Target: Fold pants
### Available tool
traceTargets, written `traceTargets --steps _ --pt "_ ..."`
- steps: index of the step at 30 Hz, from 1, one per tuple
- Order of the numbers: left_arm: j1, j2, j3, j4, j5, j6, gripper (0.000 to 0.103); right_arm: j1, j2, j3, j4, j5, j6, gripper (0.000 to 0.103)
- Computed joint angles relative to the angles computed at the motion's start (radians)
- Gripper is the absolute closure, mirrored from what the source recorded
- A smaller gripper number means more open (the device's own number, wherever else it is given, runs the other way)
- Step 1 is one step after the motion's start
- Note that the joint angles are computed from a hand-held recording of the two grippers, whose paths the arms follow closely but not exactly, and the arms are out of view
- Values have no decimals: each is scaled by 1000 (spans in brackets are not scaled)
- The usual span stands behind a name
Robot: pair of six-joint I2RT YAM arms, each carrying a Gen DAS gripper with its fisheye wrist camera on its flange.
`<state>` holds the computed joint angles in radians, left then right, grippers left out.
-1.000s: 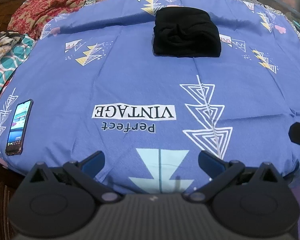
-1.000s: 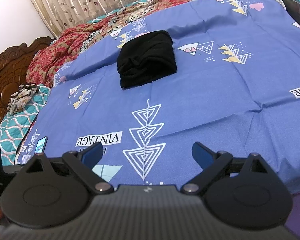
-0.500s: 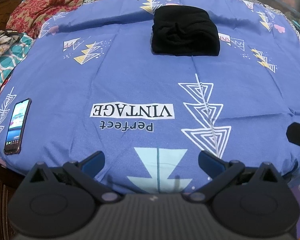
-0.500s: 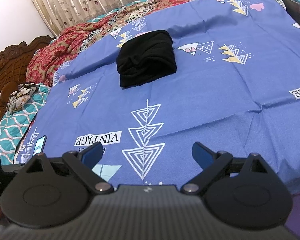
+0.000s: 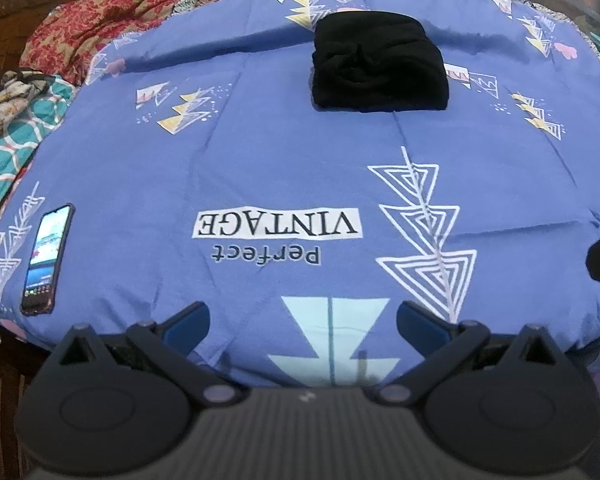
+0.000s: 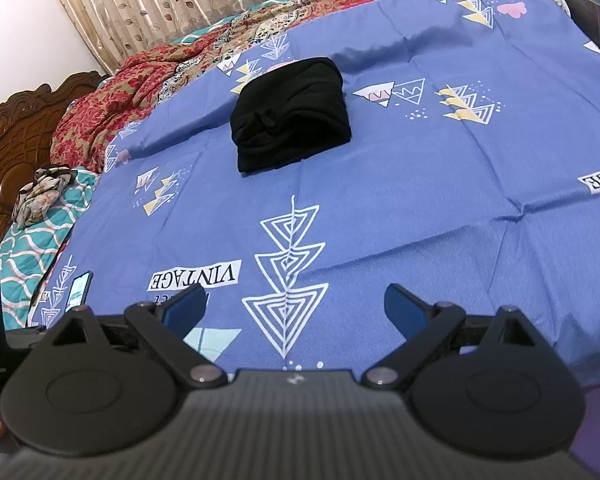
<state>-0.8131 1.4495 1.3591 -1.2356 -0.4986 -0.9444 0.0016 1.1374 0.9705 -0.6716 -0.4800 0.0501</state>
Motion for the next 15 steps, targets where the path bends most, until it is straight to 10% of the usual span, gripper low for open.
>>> traceTargets --steps 15 --pt "11 -15 -29 6 19 -8 0 4 -6 -5 0 3 2 6"
